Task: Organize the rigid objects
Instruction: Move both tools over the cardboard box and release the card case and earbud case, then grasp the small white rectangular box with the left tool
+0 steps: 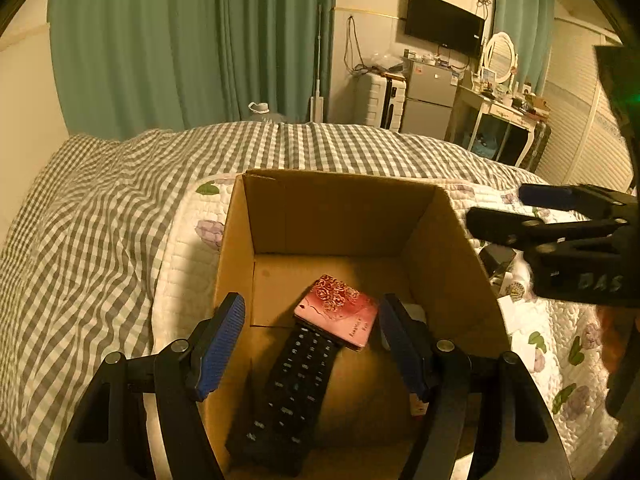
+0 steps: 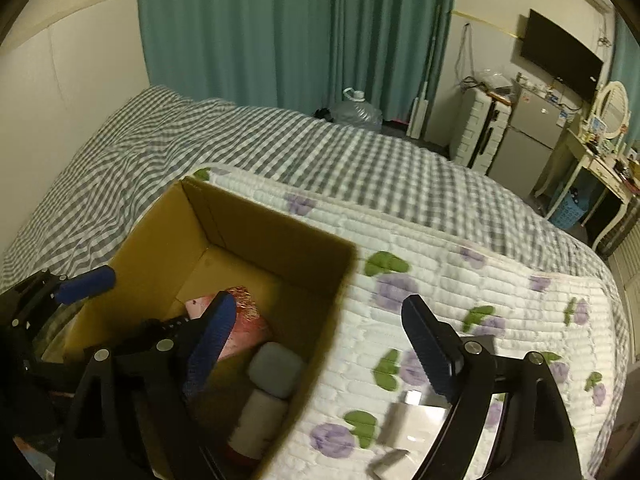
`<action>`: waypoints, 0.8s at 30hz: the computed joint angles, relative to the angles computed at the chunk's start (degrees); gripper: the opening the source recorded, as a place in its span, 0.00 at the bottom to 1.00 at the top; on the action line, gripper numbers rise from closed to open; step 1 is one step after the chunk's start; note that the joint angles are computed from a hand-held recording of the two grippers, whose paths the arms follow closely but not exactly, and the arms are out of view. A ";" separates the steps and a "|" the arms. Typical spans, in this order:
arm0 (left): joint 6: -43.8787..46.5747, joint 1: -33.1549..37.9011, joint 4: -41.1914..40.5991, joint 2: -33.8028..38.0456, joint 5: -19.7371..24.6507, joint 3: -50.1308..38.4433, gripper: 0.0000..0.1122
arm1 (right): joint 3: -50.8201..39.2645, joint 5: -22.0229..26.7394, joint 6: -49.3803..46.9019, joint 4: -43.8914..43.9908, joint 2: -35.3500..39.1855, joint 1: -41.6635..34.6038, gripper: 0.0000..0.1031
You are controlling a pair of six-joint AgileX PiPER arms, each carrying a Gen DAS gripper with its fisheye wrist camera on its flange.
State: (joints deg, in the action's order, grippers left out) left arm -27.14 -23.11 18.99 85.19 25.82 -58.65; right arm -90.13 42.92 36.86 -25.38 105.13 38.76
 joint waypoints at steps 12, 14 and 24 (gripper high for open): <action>-23.03 -22.49 16.73 2.00 12.82 -9.03 0.65 | 22.59 -0.03 0.94 -6.23 -24.40 -8.01 0.90; -26.59 -26.09 17.50 5.21 15.20 -12.38 0.65 | 26.31 -0.89 -1.09 -5.06 -27.85 -10.93 0.90; -38.96 -35.80 18.62 22.49 20.34 -22.56 0.65 | 43.78 -13.87 -16.46 3.92 -32.98 -27.22 0.94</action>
State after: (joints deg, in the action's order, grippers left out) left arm -66.10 -58.91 37.60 107.68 46.16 -81.21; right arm -46.34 29.05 20.40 -21.46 72.15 11.53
